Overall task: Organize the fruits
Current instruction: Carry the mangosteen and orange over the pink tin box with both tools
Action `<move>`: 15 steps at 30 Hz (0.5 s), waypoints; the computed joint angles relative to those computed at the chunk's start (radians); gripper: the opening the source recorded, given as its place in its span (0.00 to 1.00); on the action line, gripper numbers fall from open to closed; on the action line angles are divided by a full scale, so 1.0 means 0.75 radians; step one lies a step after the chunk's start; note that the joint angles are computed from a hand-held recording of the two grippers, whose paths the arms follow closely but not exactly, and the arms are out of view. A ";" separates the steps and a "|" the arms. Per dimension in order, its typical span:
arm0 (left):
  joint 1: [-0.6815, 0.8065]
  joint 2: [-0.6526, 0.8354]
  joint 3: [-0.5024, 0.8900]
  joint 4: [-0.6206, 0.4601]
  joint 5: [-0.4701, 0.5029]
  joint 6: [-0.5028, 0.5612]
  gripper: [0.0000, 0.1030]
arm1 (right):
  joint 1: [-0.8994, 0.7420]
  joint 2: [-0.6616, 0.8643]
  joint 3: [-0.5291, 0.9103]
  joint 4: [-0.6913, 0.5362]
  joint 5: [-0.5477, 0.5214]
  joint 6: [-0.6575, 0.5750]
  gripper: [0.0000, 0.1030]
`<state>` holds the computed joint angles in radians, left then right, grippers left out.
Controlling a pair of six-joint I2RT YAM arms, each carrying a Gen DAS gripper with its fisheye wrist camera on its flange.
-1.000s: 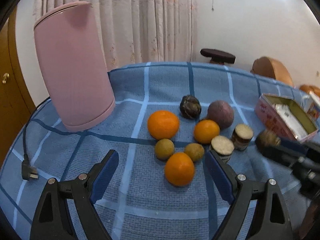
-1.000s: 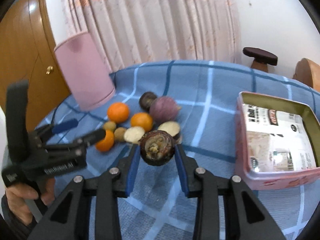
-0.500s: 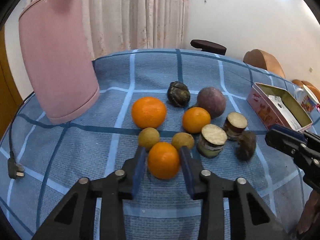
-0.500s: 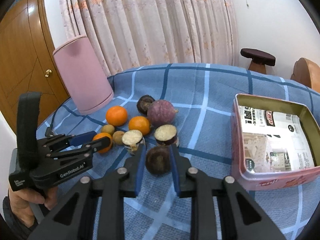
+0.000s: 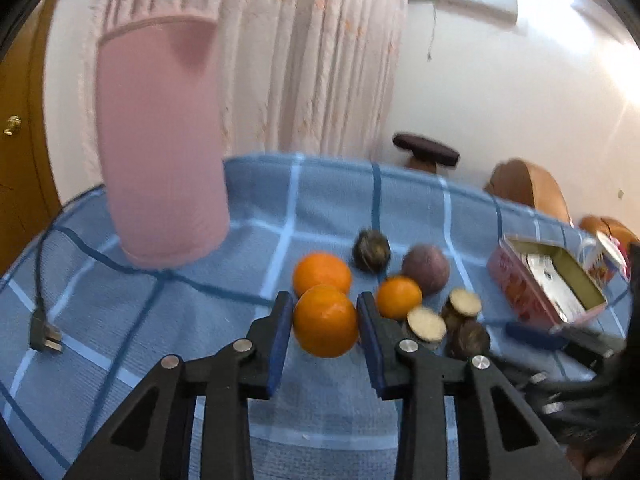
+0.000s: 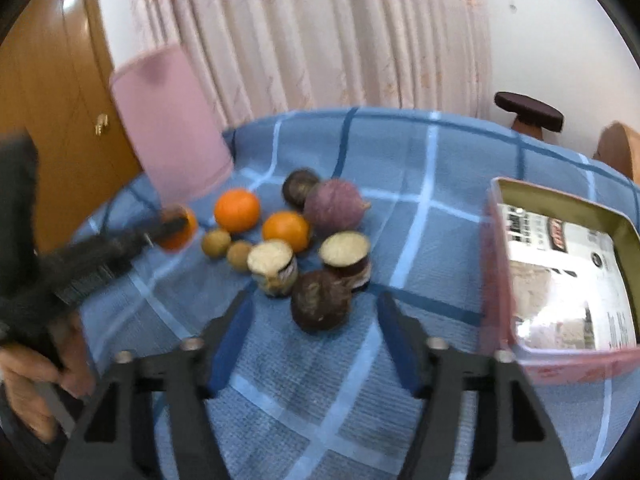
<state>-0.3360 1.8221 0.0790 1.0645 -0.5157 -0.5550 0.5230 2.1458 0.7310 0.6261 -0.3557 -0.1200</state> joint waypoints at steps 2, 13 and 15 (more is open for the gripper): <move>0.002 -0.013 -0.021 0.031 -0.031 -0.011 0.34 | 0.035 0.039 0.076 -0.090 0.047 -0.017 0.53; -0.009 0.053 -0.059 0.182 -0.114 -0.063 0.34 | 0.032 0.074 0.155 -0.203 0.096 -0.022 0.40; -0.024 0.090 -0.042 0.201 -0.137 -0.081 0.34 | -0.012 0.018 0.090 -0.139 0.021 0.000 0.40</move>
<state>-0.3543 1.8895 0.0473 1.2151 -0.6181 -0.6156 0.5142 2.1591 0.7986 0.5214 -0.3400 -0.1200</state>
